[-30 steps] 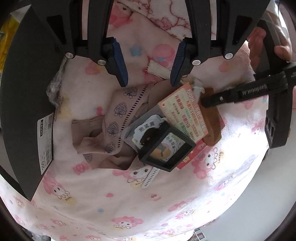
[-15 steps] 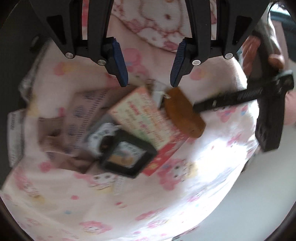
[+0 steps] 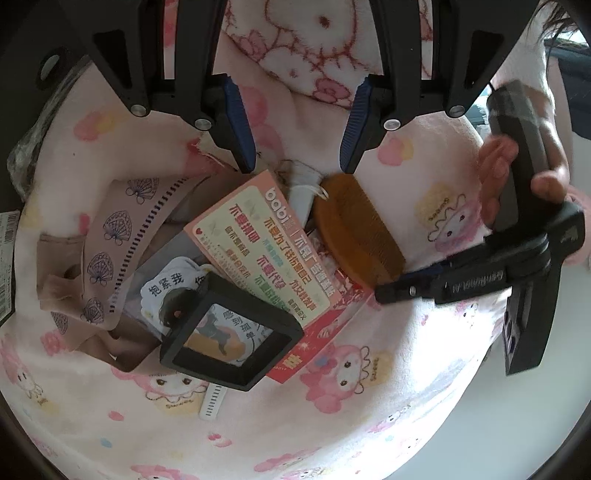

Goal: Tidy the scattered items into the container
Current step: 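Lower the left gripper onto the wooden comb and close it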

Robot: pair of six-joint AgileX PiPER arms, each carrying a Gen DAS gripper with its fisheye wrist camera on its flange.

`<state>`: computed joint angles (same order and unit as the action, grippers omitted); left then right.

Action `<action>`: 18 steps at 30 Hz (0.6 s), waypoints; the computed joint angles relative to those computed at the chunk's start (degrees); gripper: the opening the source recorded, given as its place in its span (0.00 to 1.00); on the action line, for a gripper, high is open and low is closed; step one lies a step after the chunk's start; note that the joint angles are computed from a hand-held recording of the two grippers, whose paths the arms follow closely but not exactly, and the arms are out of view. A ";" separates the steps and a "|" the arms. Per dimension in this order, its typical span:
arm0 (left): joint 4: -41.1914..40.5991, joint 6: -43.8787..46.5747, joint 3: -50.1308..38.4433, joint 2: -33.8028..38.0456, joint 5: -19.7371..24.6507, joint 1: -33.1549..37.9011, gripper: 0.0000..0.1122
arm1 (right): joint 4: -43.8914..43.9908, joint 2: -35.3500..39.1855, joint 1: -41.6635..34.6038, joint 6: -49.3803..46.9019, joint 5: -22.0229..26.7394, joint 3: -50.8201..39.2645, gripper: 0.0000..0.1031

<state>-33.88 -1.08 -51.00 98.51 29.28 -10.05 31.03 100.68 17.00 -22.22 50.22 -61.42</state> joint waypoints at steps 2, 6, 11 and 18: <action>-5.59 4.88 2.17 -1.15 1.50 0.10 0.24 | 0.47 -0.52 -0.05 -0.29 -0.16 0.67 0.42; -11.27 8.57 5.68 -3.94 1.52 -2.08 0.23 | -1.36 -2.28 0.06 1.00 -1.74 2.65 0.44; -13.38 8.67 8.42 -5.46 0.37 0.52 0.24 | 1.35 -2.73 -2.11 -0.92 -1.69 4.02 0.44; -12.70 7.66 8.25 -6.02 0.64 -1.39 0.29 | 8.55 -1.92 -3.69 -6.13 -1.75 3.99 0.38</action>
<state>-46.59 6.58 -42.75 92.49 29.92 -11.44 39.58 98.76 13.31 -28.35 48.48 -57.43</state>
